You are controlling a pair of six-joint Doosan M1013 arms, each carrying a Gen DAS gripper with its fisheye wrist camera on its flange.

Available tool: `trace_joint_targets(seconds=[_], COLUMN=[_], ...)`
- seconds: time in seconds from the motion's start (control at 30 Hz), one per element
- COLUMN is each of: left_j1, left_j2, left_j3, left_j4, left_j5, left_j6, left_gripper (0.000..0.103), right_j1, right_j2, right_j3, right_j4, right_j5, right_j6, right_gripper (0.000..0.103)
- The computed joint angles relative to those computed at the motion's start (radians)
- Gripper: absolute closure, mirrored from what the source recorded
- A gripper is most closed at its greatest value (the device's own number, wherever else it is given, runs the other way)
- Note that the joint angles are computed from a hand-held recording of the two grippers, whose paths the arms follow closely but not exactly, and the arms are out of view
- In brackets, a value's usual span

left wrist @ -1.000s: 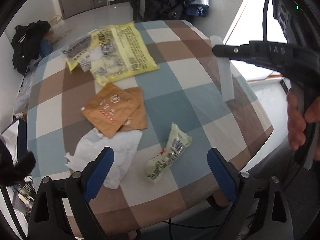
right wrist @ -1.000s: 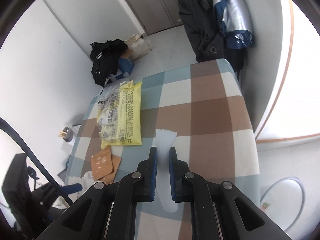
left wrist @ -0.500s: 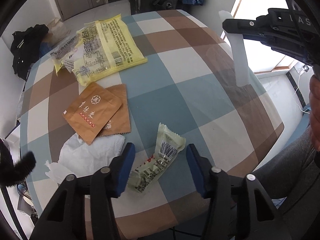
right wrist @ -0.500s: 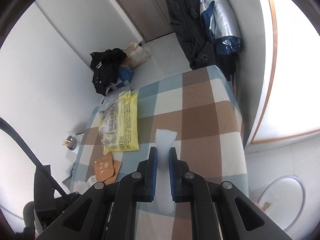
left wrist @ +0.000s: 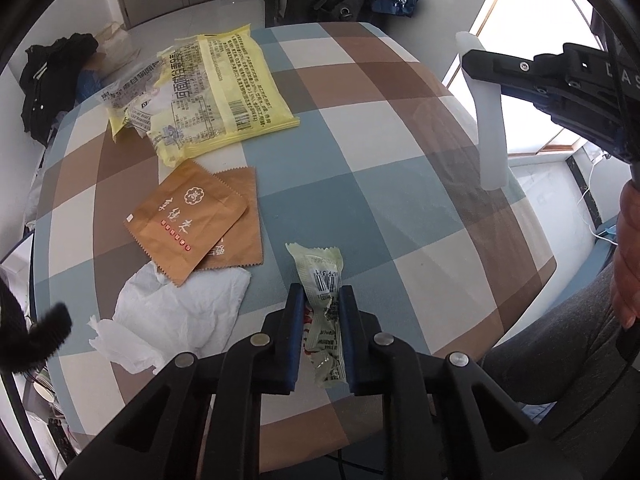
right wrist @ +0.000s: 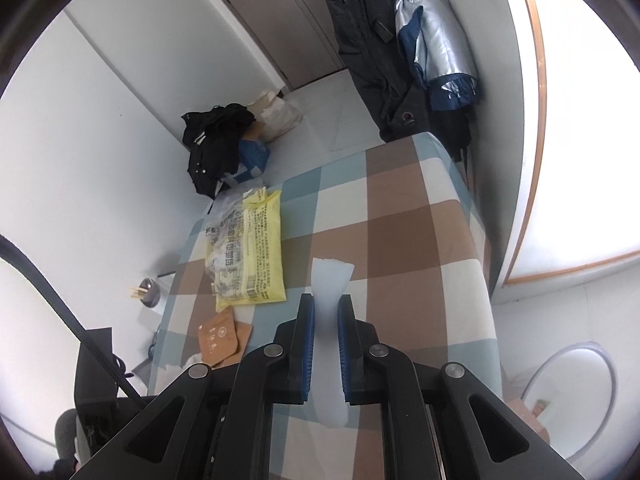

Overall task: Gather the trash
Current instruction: 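Carry the foam strip and wrapper in both grippers toward the white bin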

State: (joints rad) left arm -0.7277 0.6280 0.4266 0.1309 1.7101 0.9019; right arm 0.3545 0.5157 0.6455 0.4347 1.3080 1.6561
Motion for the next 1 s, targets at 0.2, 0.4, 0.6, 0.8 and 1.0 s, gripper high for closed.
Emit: trace_joint_targets(seconds=[0.2,0.4,0.6,0.8,1.0], left_j1=[0.017,0.022,0.021,0.025,0.008], left_j2=[-0.039,-0.093,-0.140,-0.173,-0.143], left_j3=[0.052,0.116,0.164,0.182,0.075], left_j4=[-0.016,0.015,0.034,0.067,0.122], left_j5=[-0.076,-0.172,-0.275,-0.388,-0.385], left_j6=[-0.011,-0.043,-0.092,-0.142,-0.150], left_gripper=[0.090,0.090,0.090,0.090,0.090], right_j1=[0.003,0.002,0.007,0.004,-0.013], right_j2=[-0.013,-0.039,-0.055,-0.071,-0.130], right_j3=[0.022,0.063,0.083,0.067,0.099], right_j4=[0.005,0.004,-0.011,0.019,0.057], right_j5=[-0.005,-0.029,-0.036,-0.027,-0.092], right_j6=[0.006,0.003,-0.014,-0.049,-0.095], right_gripper=[0.093,0.093,0.093,0.093,0.093])
